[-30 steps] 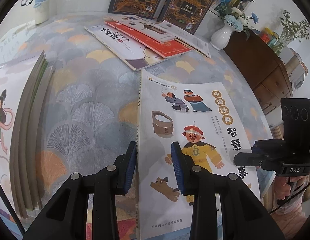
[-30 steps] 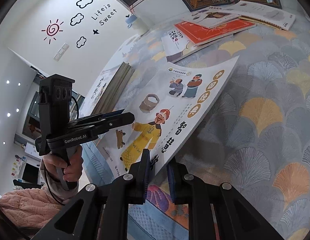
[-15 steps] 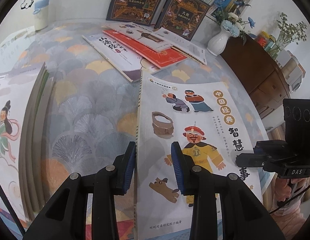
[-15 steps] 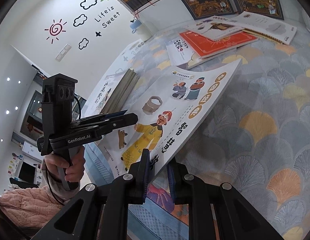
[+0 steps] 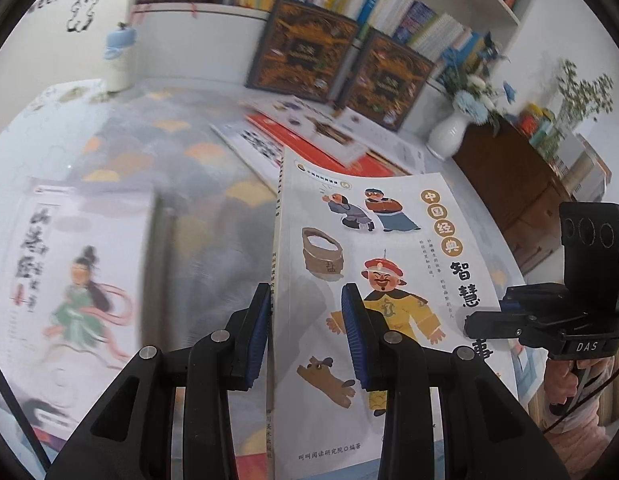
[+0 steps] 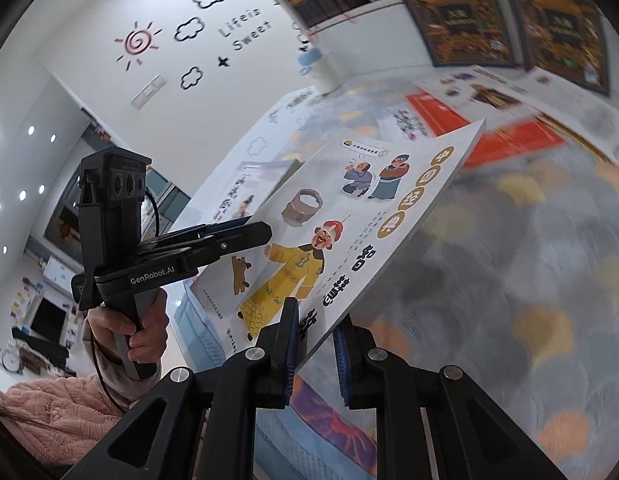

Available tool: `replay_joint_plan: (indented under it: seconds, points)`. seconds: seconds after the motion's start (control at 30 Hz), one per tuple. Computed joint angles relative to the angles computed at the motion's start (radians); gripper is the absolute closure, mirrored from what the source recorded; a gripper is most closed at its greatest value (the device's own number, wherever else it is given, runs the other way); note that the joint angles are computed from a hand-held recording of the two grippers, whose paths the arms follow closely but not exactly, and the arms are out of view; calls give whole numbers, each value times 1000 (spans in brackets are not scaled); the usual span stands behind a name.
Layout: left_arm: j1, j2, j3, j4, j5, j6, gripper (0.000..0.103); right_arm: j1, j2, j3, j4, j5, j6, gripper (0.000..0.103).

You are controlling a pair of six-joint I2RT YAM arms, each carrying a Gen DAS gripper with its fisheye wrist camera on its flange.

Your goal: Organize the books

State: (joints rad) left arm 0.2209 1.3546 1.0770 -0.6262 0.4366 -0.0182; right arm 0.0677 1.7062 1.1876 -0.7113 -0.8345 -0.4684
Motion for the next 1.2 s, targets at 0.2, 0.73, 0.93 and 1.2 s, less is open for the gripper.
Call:
replay_joint_plan:
  seconds: [0.2,0.73,0.93,1.2]
  points:
    - [186,18,39,-27,84,63,72,146,63,100,41,20,79,87]
    - [562,196,132,-31,131,190,71,500,370,442,103,113,278,87]
    - [619,239,125,-28,145,225,68,550,450,510,95,147,303,87]
    - [615,259,109,9,106,241,67,565,451,503,101,182,323,86]
